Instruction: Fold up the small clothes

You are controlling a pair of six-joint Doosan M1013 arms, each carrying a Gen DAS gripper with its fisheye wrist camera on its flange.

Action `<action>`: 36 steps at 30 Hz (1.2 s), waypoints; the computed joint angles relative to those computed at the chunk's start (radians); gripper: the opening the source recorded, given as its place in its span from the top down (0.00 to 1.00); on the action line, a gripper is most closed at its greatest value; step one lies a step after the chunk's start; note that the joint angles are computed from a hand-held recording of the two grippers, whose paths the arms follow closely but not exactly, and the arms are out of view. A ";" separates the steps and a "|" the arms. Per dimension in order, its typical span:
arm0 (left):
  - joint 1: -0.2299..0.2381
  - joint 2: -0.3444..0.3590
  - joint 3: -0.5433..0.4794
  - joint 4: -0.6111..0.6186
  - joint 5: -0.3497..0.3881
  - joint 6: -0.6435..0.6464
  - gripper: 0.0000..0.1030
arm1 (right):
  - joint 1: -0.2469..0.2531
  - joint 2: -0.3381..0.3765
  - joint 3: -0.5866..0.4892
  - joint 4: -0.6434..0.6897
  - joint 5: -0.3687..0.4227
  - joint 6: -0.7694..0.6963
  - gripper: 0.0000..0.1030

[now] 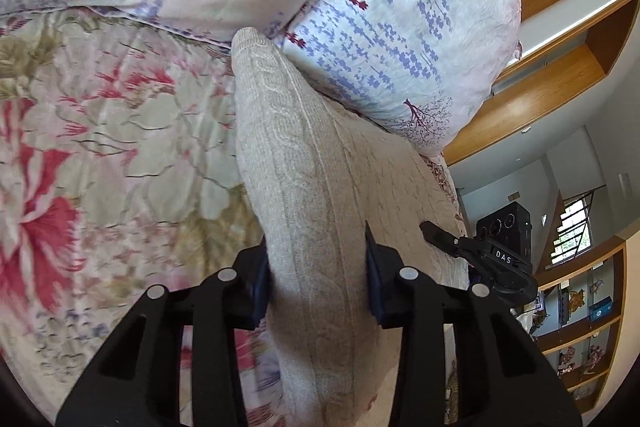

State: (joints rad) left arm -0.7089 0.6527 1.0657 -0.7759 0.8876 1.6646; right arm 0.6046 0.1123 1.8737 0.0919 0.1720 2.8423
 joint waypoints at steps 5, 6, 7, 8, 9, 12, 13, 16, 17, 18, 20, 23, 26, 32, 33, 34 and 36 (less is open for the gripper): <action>0.055 -0.079 0.092 0.073 -0.014 -0.015 0.62 | 0.026 0.101 -0.135 0.344 0.072 -0.475 0.70; 0.064 -0.090 0.109 0.091 -0.022 -0.019 0.62 | 0.033 0.120 -0.163 0.331 0.090 -0.490 0.70; 0.071 -0.095 0.121 0.111 -0.029 -0.035 0.60 | 0.041 0.138 -0.190 0.292 0.110 -0.479 0.69; 0.076 -0.089 0.121 0.128 -0.030 -0.058 0.57 | 0.049 0.153 -0.214 0.210 0.132 -0.425 0.68; 0.082 -0.085 0.128 0.119 -0.026 -0.063 0.55 | 0.057 0.162 -0.232 0.111 0.156 -0.351 0.63; 0.088 -0.102 0.164 0.078 -0.067 -0.021 0.51 | 0.060 0.152 -0.236 0.030 0.181 -0.266 0.52; 0.081 -0.116 0.175 0.111 -0.105 -0.021 0.50 | 0.062 0.142 -0.226 -0.029 0.177 -0.200 0.49; 0.061 -0.183 0.252 0.101 -0.295 0.091 0.48 | 0.065 0.105 -0.184 -0.330 0.155 0.129 0.46; 0.056 -0.197 0.268 0.059 -0.330 0.158 0.43 | 0.060 0.099 -0.171 -0.369 0.131 0.191 0.46; 0.048 -0.209 0.280 0.026 -0.353 0.222 0.40 | 0.055 0.097 -0.163 -0.381 0.109 0.215 0.49; 0.025 -0.215 0.278 0.045 -0.356 0.276 0.36 | 0.052 0.108 -0.174 -0.380 0.113 0.193 0.83; -0.008 -0.198 0.249 0.155 -0.303 0.261 0.35 | 0.077 0.133 -0.220 -0.545 0.249 0.303 0.90; -0.036 -0.161 0.204 0.300 -0.218 0.152 0.35 | 0.073 0.139 -0.219 -0.507 0.281 0.319 0.90; -0.066 -0.184 0.244 0.460 -0.290 0.060 0.35 | 0.125 0.147 -0.285 -0.636 0.489 0.305 0.57; -0.063 -0.197 0.261 0.445 -0.308 0.063 0.35 | 0.146 0.140 -0.284 -0.706 0.493 0.328 0.55; -0.061 -0.213 0.281 0.455 -0.329 0.046 0.35 | 0.164 0.128 -0.275 -0.762 0.486 0.337 0.55; -0.067 -0.241 0.318 0.575 -0.378 -0.072 0.34 | 0.199 0.117 -0.271 -0.830 0.482 0.324 0.55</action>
State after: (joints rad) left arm -0.7757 0.4118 1.3834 -0.2013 0.5099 1.5926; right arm 0.8034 0.2288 1.6029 -0.7386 0.6544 3.1661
